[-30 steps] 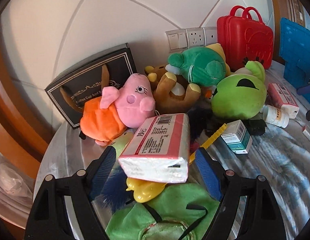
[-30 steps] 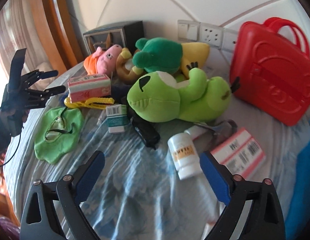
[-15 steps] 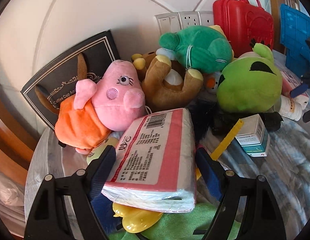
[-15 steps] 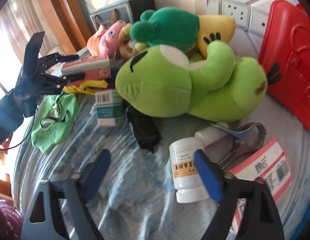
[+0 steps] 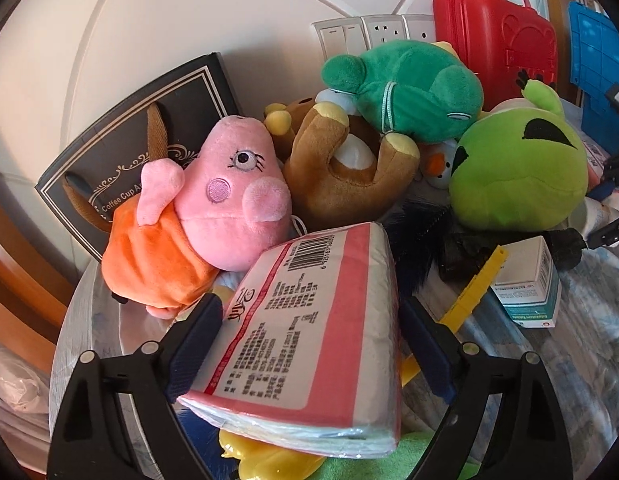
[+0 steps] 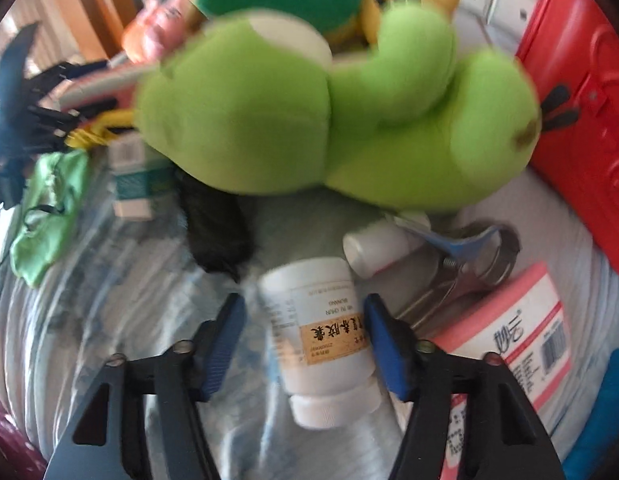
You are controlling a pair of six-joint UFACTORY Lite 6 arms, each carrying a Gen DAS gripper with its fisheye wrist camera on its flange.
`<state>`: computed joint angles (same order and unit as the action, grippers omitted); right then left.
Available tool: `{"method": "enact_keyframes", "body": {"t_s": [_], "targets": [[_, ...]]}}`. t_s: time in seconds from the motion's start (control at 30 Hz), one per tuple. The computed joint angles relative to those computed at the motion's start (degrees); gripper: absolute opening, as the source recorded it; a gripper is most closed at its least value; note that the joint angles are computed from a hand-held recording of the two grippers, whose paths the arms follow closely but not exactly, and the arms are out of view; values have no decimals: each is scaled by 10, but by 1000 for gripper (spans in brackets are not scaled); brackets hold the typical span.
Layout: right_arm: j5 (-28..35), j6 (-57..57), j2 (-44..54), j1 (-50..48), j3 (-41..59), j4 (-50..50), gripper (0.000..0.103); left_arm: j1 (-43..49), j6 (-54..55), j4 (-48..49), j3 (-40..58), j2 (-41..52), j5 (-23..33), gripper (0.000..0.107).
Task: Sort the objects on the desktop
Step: 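Grasp the pink-striped tissue pack with left gripper while right grasps white pill bottle, then lift the tissue pack and pill bottle above the bed with both grippers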
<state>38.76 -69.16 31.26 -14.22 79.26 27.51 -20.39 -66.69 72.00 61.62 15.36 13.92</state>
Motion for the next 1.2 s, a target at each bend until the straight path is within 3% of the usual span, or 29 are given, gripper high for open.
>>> {"method": "enact_keyframes", "body": {"t_s": [0.07,0.17,0.27,0.5,0.77,1.03,1.2], "targets": [[-12,8,4,5,2,-1,48,1,18,-25,3,1,0,90],[-41,18,-22,13,-28,-9,47,3,-5,-13,-31,-38,-15,78],[-63,-22,-70,4,-87,26,47,-22,-29,11,-75,-93,19,70],[-34,-79,-159,-47,-166,116,46,-72,5,-61,-173,-243,46,52],[10,-70,-273,-75,-243,113,46,-198,49,-170,-247,-362,145,42],[51,-73,-382,-103,-313,109,46,-291,69,-237,-267,-444,228,40],[71,-68,-416,-113,-329,97,46,-272,101,-292,-317,-499,209,40]]}}
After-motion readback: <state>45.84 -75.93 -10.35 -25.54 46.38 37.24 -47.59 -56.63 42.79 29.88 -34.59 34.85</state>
